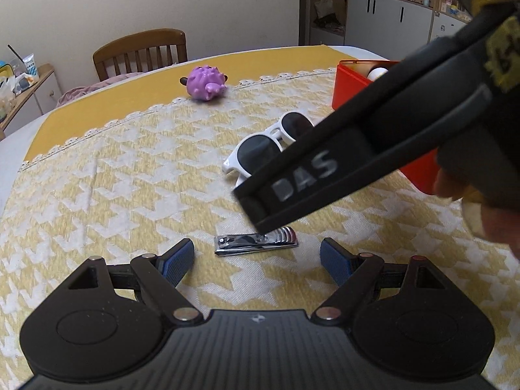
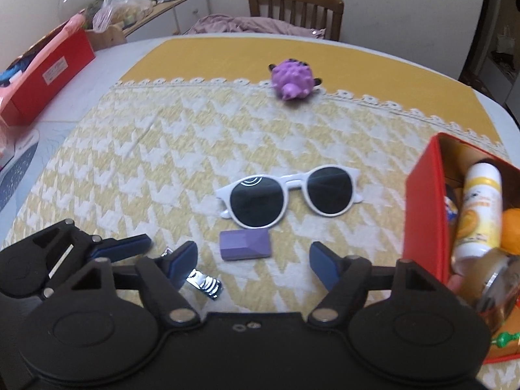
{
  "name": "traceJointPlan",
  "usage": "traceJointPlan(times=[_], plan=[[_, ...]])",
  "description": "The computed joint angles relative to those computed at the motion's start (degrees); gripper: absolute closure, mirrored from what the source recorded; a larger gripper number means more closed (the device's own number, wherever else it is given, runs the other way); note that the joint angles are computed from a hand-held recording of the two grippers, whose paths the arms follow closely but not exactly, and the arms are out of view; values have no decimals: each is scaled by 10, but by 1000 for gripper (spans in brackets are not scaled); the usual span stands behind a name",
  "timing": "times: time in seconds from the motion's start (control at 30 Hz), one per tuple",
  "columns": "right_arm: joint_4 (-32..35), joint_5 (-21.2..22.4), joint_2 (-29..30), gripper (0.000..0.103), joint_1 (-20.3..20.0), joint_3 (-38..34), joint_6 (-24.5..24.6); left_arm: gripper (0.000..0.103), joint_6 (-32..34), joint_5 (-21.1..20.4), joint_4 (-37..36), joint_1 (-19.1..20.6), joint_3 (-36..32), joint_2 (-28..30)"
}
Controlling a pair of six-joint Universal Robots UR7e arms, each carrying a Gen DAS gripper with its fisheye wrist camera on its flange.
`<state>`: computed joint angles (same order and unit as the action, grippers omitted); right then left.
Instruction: Organize rigid objects
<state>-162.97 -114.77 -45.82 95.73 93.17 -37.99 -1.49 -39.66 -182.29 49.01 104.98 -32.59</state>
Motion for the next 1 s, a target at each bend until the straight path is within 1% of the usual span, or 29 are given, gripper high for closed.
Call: traceJointPlan(times=[0.1,0.17,0.2,0.3,0.33,0.37,0.4,0.53,0.7,0.87,1.0], plan=[[4,-3,9,35,0,-7,-3,20,0,-4,-6,2,-2,2],[8,-6,13,46,-1,-11,-3,25,-2,-4,-7,2,-3,3],[11,-6,14,48,-2,-12,-4,26,1,-2,-9,1,-2,4],[3,-8,17,49,-1,-11,-16,31,5,-1,-10,-1,-3,5],[1,-9,18,50,-1,-12,-18,35,5,-2,-10,-1,-2,4],[-3,-12,19,53,0,-11,-22,38,4,-1,-9,-2,-1,4],[-6,-13,20,55,0,-11,-25,39,2,-2,-8,-3,-1,4],[-16,-17,22,68,0,-12,-33,46,9,-1,-11,-4,-1,5],[-20,-9,17,68,-3,-7,-39,47,10,0,-8,-5,-2,5],[-20,-4,2,68,-8,-2,-7,47,5,-4,-10,-4,0,2],[-16,7,-21,68,-15,13,3,47,-8,-6,-5,-3,3,-4]])
